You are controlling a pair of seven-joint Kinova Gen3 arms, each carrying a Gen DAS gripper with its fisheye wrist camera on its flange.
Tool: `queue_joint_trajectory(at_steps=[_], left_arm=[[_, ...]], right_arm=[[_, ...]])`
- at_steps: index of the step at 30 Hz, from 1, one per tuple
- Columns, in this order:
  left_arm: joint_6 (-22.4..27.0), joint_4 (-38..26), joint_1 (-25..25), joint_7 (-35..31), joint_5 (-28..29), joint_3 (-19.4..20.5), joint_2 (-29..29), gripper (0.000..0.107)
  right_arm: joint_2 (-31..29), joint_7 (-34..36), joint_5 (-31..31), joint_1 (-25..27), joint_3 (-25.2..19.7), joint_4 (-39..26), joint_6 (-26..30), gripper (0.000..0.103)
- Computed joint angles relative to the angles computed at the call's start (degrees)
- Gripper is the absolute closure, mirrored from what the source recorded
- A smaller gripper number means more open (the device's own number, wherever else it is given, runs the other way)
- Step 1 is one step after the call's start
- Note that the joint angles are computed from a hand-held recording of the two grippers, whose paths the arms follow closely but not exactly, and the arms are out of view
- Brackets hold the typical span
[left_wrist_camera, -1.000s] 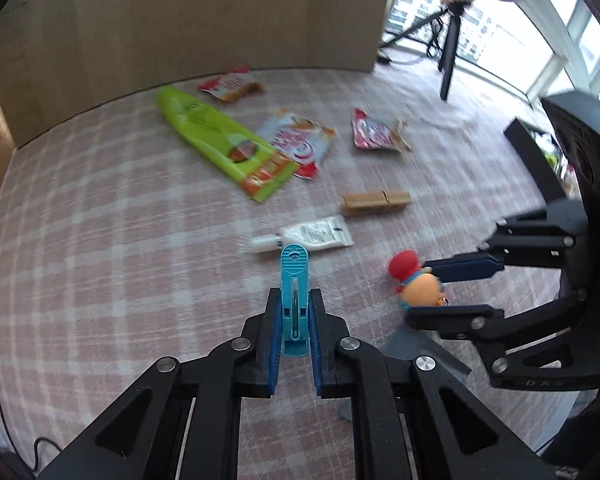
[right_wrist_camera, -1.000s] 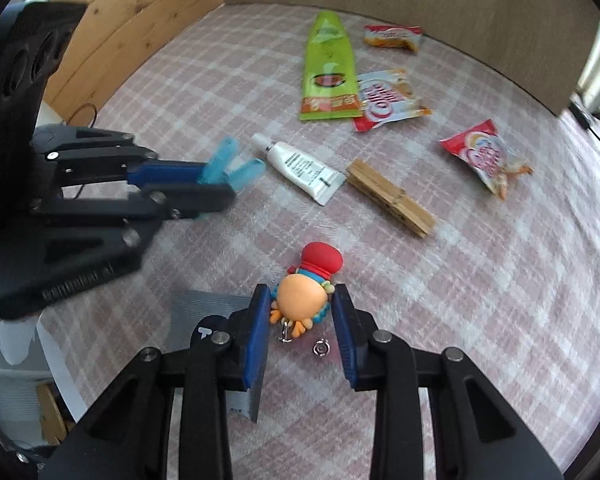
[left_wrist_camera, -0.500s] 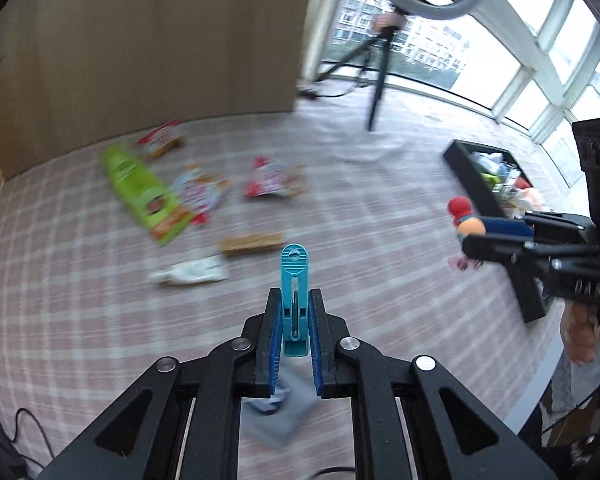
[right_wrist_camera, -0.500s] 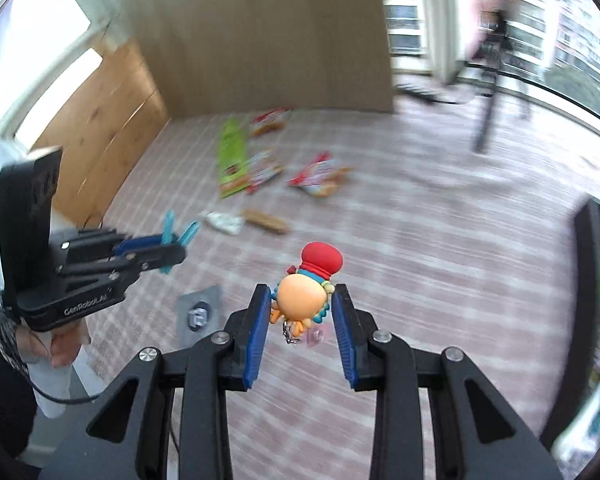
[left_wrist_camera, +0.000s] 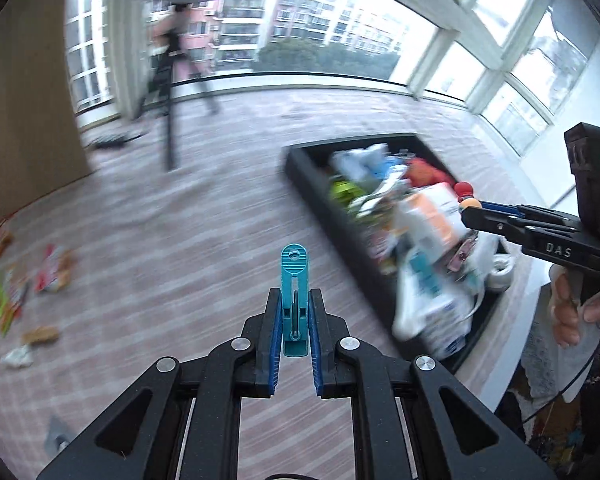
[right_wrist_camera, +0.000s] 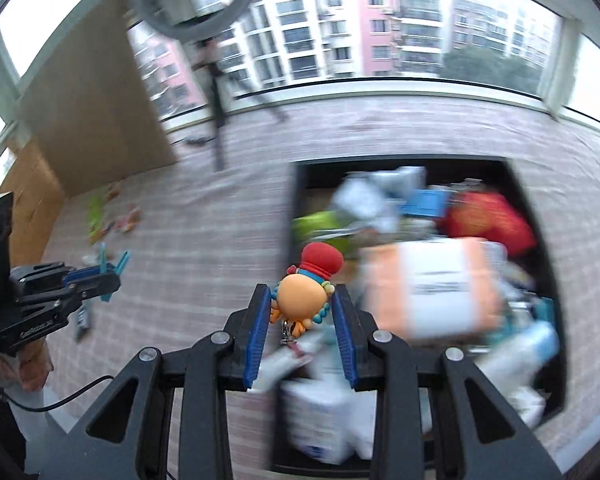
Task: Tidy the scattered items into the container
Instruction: 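Carry the blue clothespin and orange toy to the black bin and open both grippers, then move both grippers back to the wooden clothespin and white tube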
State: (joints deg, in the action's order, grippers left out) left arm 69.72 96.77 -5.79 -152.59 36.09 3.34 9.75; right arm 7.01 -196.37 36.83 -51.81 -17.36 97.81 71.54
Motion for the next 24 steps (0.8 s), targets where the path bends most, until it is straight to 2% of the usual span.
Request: queue_joint_trajectory(at_steps=[6,13,14,15,16,17,19,24], left_arm=[[-3.4,-3.1,9.6,9.4,-0.9,5.0,0.2,0.096],[-6.8,-9.6,19.4,17.6,-4.8,9.0,3.4,0.096],[-7.6,-10.5,20.6,19.1,-5.3,9.4,4.0,0.092],[-8.5,-11.2,21.7,20.9,-6.1,9.5,4.4,0.083],[-8.7,-12.1,22.7,22.6,-6.9,9.3,5.0,0.052],[-8.8,-12.8,22.7,23.4,-6.8,9.8,5.5,0.037],[-10.0,-12.7,22.4,23.5,-6.1,9.9,5.3,0.041],[-9.6,-12.4,21.0,22.4,-6.8,9.7,5.0,0.042]], right_arm=[[-8.4,-3.1,-2.5,2.4,-2.6,7.1,5.9,0.072],[-15.0,-5.3,-4.7,8.0,-6.3,13.6,5.8,0.072],[-15.8,-5.2,-4.8,8.8,-6.6,14.5,4.9,0.071],[-16.4,-4.7,-4.8,9.6,-6.9,15.1,4.0,0.07],[-16.8,-4.1,-5.3,10.5,-7.0,15.4,3.6,0.067],[-16.9,-4.0,-6.0,11.4,-7.1,15.3,3.8,0.055],[-17.5,-5.2,-6.2,13.0,-8.2,15.5,3.7,0.046],[-17.2,-5.6,-5.4,14.7,-10.5,14.9,4.5,0.046]])
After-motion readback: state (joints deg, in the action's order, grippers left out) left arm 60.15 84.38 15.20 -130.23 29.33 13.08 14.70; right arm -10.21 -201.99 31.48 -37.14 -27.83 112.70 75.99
